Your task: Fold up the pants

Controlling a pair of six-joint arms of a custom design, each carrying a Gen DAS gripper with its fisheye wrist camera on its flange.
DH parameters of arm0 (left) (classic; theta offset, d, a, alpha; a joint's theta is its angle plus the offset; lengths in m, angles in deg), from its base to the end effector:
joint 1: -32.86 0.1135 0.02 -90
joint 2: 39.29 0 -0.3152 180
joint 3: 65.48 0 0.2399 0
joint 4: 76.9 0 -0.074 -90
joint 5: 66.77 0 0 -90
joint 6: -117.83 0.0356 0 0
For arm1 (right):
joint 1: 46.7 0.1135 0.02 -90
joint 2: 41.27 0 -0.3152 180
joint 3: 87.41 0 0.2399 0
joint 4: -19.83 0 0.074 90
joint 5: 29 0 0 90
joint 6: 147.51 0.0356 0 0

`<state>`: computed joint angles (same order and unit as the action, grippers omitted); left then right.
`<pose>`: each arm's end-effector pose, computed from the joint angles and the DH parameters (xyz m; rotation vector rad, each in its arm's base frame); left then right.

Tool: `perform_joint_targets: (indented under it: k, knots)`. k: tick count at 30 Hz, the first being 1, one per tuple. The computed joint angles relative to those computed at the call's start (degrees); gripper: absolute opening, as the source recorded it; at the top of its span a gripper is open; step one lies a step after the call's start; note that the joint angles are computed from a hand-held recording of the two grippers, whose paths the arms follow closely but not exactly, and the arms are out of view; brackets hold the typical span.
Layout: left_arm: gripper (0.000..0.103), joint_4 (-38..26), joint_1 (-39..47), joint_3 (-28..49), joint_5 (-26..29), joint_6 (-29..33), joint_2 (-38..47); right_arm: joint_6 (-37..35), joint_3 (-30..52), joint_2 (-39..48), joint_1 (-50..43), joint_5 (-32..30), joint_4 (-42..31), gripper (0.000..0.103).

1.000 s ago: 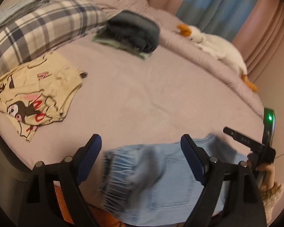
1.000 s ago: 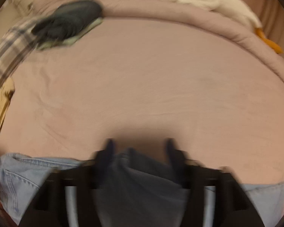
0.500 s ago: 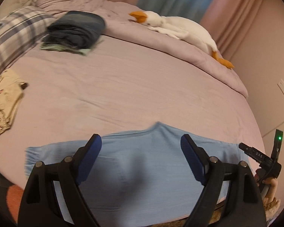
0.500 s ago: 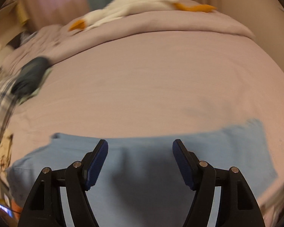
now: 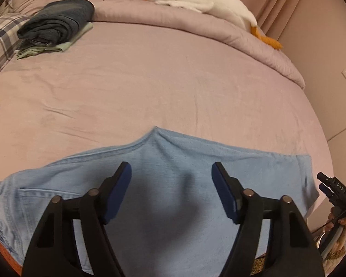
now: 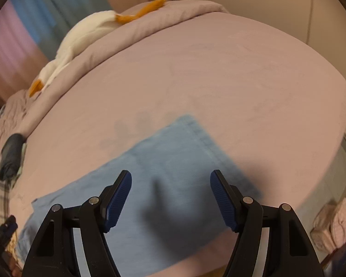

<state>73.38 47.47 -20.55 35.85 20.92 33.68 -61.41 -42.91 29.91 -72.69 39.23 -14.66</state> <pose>0.1930 0.0423 0.2101 -0.3971 2.5274 -0.2325 0.1714 -0.0689 0.2103 0.3642 2.5227 0.3042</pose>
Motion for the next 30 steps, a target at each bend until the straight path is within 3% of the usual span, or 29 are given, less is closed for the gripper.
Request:
perform_joint_targets:
  k: [4, 9, 14, 21, 25, 30]
  knots:
    - [0.042, 3.4, -1.3, 0.0, -1.1, -2.2, 5.2, -1.8, -0.1, 1.5, -2.7, 0.6, 0.5, 0.070]
    - [0.033, 5.7, -1.2, 1.0, -0.2, -3.0, 12.4, -5.2, 0.2, 3.1, -7.2, -0.2, 0.5, 0.070]
    - [0.032, 8.4, -2.8, 1.6, -1.6, -4.2, 15.8, -5.6, 1.3, 4.4, -7.6, 0.3, 0.5, 0.070]
    - [0.032, 5.5, -2.7, 5.8, -1.1, -4.6, 18.5, -3.9, 1.6, 6.3, -6.2, -0.2, 2.9, 0.070]
    - [0.030, 7.1, -3.1, 5.5, -3.5, -3.8, 15.5, -2.8, 1.0, 7.0, -5.3, 0.3, 4.2, 0.070]
    - [0.030, 9.3, -1.9, 6.7, -0.4, -2.2, 20.8, -4.3, -0.8, 6.0, -8.3, -0.6, 4.0, 0.070]
